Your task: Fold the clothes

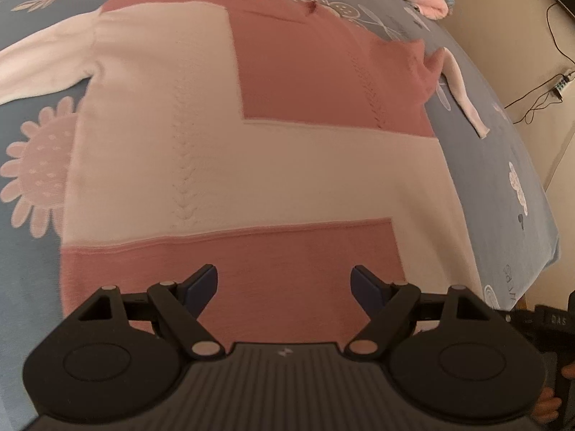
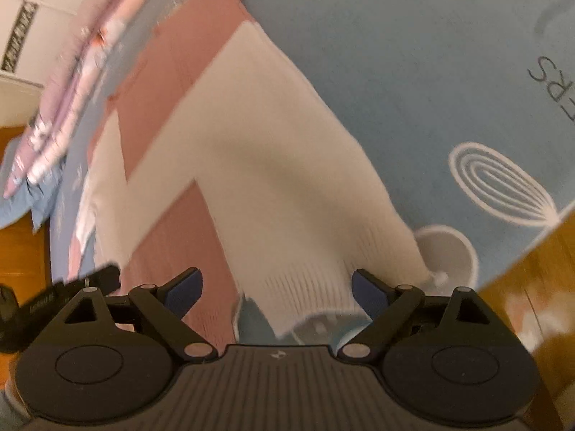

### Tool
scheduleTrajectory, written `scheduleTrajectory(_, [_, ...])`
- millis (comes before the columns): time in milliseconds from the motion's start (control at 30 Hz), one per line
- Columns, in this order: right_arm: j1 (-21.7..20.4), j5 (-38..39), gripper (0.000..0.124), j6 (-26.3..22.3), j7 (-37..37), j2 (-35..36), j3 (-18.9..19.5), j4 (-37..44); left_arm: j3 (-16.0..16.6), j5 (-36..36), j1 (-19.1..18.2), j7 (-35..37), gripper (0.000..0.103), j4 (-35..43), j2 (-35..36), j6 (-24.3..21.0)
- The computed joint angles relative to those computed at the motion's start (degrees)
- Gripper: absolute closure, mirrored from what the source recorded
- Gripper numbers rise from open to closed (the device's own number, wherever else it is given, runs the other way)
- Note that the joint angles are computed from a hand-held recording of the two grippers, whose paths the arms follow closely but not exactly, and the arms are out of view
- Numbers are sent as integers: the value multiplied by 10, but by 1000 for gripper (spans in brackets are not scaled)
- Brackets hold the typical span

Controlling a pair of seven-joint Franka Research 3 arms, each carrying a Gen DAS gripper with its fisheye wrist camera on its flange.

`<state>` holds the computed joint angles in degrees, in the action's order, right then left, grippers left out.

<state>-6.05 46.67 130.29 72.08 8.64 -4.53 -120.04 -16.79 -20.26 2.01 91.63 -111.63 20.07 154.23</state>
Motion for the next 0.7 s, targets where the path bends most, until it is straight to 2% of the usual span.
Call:
scheduleTrajectory(67, [-5,11,31,1,-14,1,-1,15,-1,2,-3,-3,22,5,3,3])
scheduleTrajectory(200, [-11,46,33,57,-64,53,5,83,1,15,-12,-15,22,7,5,12])
scheduleTrajectory(233, [-12,40,37,67,-69,76,8,108,1,17,-12,-18,22,6,4,13])
scheduleTrajectory(300, [-17,25,65,85,-76,123,14,158,-1,15,-11,-24,22,4,2,14])
scheduleTrajectory(367, [-24,6,76,82,-75,163,23,200,-2,14,-11,-28,22,0,0,17])
scheduleTrajectory(433, [-20,-34,77,81,-61,195,25,232,2,22,-16,-40,22,-1,0,21])
scheduleTrajectory(467, [-20,-47,85,86,-64,198,28,234,4,26,-18,-47,22,-1,0,20])
scheduleTrajectory(500, [-21,-56,109,93,-70,197,32,230,6,31,-20,-55,22,0,1,20])
scheduleTrajectory(567, [-18,-81,113,94,-69,194,32,229,5,33,-19,-61,22,-1,2,20])
scheduleTrajectory(700, [8,-144,116,163,-58,181,22,200,5,43,-22,-75,22,0,5,26])
